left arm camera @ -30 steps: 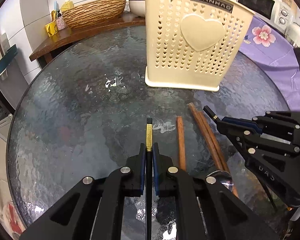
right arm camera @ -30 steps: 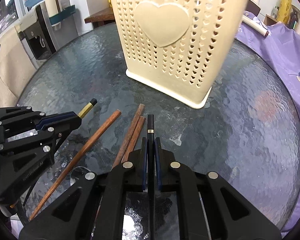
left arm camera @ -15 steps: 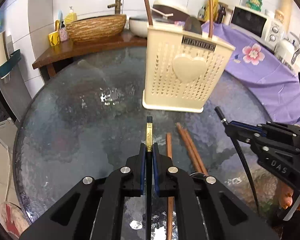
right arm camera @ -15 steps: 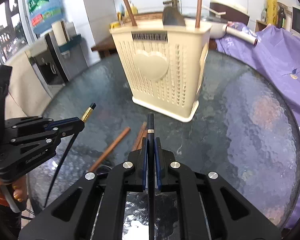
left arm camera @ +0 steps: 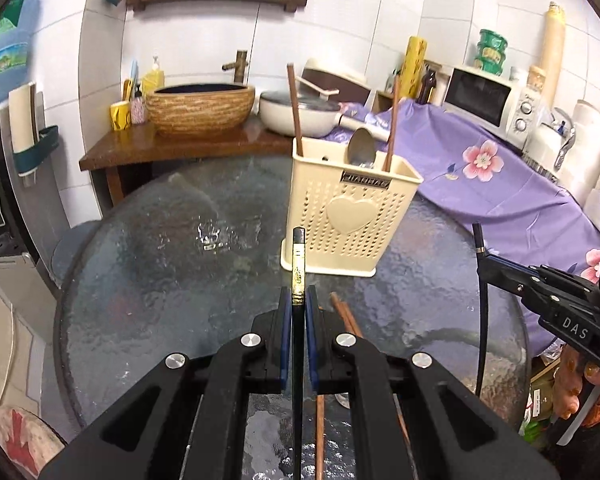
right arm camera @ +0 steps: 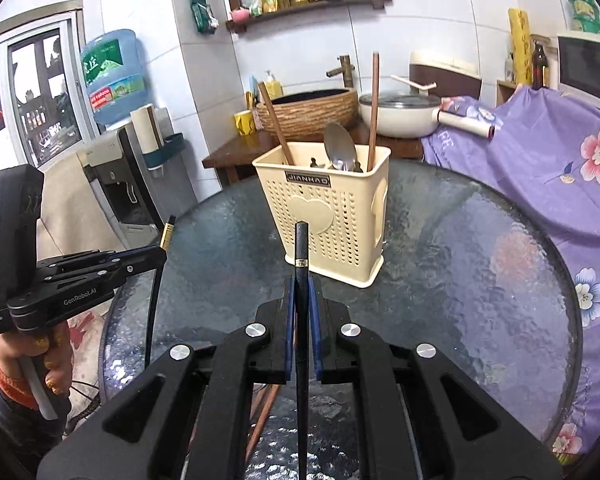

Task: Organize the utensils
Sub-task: 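Lift the black chopstick upright to the basket with right gripper while left carries its chopstick there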

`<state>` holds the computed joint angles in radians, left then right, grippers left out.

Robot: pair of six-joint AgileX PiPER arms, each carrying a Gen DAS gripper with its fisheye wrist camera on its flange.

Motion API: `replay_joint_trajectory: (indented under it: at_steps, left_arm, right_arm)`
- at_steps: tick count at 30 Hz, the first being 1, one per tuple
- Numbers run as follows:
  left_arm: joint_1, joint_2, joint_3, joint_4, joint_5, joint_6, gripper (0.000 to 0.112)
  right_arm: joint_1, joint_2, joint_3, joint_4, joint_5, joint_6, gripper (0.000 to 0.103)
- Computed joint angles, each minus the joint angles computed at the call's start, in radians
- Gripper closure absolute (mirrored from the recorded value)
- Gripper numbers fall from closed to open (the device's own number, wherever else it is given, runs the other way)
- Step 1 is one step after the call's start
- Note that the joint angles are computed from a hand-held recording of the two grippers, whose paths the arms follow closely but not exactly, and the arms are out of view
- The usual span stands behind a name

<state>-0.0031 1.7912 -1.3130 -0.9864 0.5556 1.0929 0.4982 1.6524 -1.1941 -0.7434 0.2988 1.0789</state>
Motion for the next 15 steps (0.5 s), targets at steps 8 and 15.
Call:
replay_joint_trajectory:
  at_steps: [8, 15]
  left_arm:
    - [0.045, -0.103, 0.091, -0.114, 0.018, 0.13, 0.105]
    - [0.089, -0.17, 0.135, -0.187, 0.053, 0.206, 0.105]
  right_arm:
    - [0.05, -0.116, 0.088, -0.201, 0.037, 0.197, 0.095]
    - [0.102, -0.211, 0.137, -0.271, 0.09, 0.255, 0.095]
